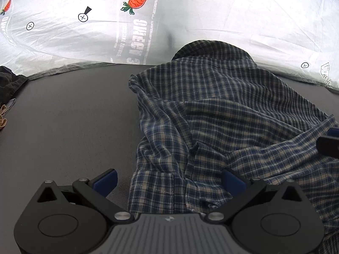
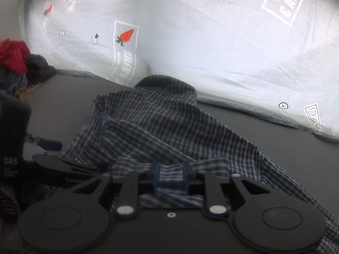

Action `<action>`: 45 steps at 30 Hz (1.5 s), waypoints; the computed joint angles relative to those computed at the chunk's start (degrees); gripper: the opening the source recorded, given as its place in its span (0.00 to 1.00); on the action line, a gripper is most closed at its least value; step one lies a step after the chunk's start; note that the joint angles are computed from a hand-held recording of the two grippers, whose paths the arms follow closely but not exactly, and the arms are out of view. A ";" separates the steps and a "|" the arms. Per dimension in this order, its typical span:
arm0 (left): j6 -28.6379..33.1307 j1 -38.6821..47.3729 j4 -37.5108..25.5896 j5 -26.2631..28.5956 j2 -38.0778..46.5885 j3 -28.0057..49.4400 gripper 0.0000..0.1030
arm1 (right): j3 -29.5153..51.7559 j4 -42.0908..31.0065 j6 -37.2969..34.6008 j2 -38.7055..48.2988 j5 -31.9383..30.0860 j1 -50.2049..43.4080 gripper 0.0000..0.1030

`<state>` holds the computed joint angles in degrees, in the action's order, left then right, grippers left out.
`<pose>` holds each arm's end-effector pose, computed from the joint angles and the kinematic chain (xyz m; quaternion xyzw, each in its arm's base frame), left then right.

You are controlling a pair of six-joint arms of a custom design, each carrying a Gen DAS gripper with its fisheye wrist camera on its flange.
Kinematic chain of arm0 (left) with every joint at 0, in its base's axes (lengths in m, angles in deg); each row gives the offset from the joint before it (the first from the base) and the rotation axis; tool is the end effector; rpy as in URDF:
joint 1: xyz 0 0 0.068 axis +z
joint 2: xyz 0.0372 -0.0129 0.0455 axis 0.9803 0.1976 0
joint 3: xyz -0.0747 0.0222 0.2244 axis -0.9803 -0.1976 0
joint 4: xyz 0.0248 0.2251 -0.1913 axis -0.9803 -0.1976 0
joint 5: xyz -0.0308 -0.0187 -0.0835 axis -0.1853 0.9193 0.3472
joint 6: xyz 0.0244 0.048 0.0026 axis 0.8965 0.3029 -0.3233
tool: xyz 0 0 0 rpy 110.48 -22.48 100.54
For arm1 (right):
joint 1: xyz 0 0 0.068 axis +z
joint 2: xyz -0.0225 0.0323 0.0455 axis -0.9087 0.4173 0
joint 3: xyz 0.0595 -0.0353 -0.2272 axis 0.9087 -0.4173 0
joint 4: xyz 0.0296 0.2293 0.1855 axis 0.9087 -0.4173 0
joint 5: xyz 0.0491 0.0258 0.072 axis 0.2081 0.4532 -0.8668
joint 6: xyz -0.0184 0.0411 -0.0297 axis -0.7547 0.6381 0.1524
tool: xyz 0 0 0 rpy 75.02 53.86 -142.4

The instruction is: Fold clothes

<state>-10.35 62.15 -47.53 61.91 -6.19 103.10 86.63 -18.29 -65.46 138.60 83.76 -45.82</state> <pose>0.2734 -0.0756 0.1103 0.0440 0.9324 -0.0117 0.3586 0.2288 0.0735 0.1586 -0.1235 0.8955 -0.0249 0.4268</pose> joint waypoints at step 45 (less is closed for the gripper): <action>4.50 -32.67 -9.45 -21.62 18.65 22.50 1.00 | -4.99 4.21 -0.72 3.38 -31.61 -93.88 0.34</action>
